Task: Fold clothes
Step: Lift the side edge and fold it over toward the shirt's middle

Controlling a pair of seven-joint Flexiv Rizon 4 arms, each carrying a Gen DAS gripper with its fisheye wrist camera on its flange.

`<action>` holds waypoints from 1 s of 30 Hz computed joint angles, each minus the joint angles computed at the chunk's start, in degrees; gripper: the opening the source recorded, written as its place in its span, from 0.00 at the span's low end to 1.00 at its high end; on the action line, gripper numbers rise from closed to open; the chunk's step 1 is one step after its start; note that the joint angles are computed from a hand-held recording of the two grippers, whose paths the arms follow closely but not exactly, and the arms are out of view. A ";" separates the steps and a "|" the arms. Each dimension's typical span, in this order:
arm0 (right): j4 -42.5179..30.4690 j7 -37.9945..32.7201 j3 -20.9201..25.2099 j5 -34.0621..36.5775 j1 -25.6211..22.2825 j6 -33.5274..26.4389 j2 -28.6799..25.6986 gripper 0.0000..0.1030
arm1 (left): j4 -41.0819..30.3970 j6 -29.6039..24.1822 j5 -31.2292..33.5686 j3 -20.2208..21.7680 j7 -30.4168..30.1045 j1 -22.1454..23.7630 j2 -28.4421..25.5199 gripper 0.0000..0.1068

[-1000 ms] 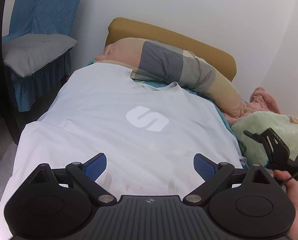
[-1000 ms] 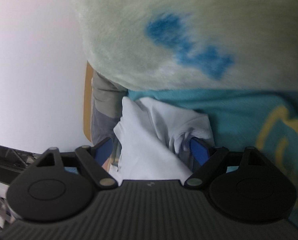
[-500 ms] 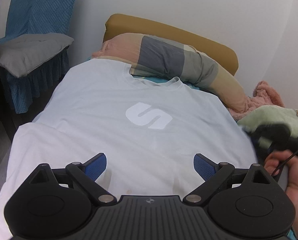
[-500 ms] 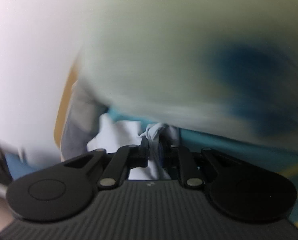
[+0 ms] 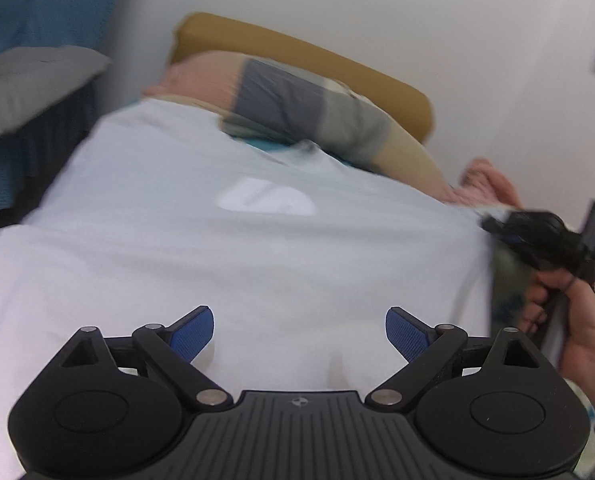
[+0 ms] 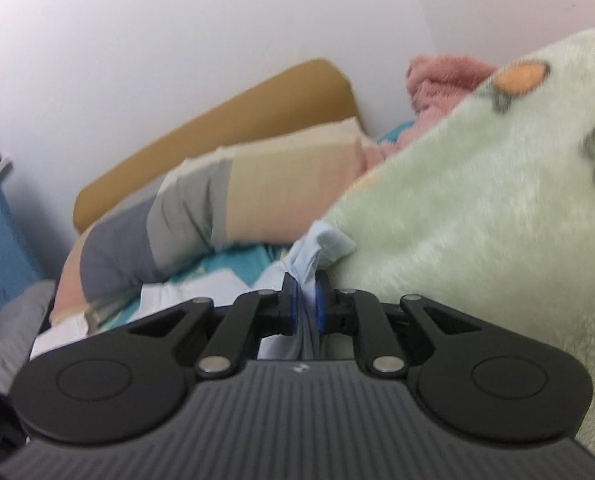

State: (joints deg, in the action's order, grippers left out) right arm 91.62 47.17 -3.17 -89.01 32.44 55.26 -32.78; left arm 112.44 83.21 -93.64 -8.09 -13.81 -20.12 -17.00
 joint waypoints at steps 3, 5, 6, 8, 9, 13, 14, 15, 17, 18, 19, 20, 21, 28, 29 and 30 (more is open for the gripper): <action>1.58 -5.27 1.37 1.78 -0.38 1.59 1.42 0.41 | 1.55 -3.54 2.53 -0.40 0.32 0.39 0.96 0.86; 2.62 -7.79 2.40 3.89 -0.11 2.24 2.85 0.67 | 2.56 -5.37 3.57 -0.78 0.84 0.48 1.70 0.86; 3.33 -8.58 2.88 4.70 0.10 2.50 3.77 0.72 | 3.37 -6.53 4.48 -0.82 0.41 0.60 2.28 0.85; 5.59 -8.23 4.00 6.18 1.12 1.41 6.29 0.74 | 5.07 -9.17 7.26 -0.77 -1.25 0.92 3.44 0.84; 6.79 -7.46 4.72 6.89 1.51 1.00 7.64 0.75 | 5.95 -10.69 9.05 -0.71 -2.39 1.16 4.04 0.82; 12.34 -1.03 7.89 7.84 2.97 -1.93 13.42 0.75 | 10.07 -20.63 18.93 0.30 -9.13 3.03 7.23 0.75; 13.54 0.56 8.79 8.39 3.35 -3.21 14.70 0.75 | 11.20 -22.41 20.84 0.52 -10.55 3.23 8.02 0.72; 14.72 2.45 9.58 8.46 3.69 -4.36 15.86 0.75 | 12.15 -23.56 23.18 0.80 -12.32 3.33 8.62 0.70; 16.70 7.06 10.70 6.98 3.86 -5.47 17.63 0.75 | 13.80 -25.95 27.67 1.29 -15.74 3.57 9.69 0.66; 17.59 9.46 11.21 6.04 3.83 -5.89 18.39 0.75 | 14.20 -27.18 29.65 1.51 -17.56 3.80 9.87 0.63; 18.45 11.82 11.76 5.16 3.79 -6.35 19.13 0.75 | 14.50 -28.33 31.53 1.69 -19.29 4.03 9.98 0.61; 19.29 14.14 12.33 4.32 3.76 -6.86 19.87 0.75 | 14.45 -28.97 33.29 1.79 -20.92 4.25 9.76 0.58; 20.06 16.49 12.82 3.47 3.63 -7.27 20.51 0.75 | 14.40 -29.63 34.84 1.85 -22.34 4.47 9.58 0.54; 21.47 22.49 14.11 0.68 1.64 -5.82 21.19 0.77 | 14.63 -33.55 39.18 1.28 -24.47 4.61 10.22 0.27; 21.35 22.58 14.02 0.11 1.40 -5.10 21.05 0.77 | 14.82 -33.20 39.75 1.15 -24.32 4.29 10.46 0.20; 21.31 22.96 13.91 -0.72 1.15 -4.42 20.98 0.77 | 14.88 -32.90 40.30 1.01 -24.47 3.99 10.50 0.15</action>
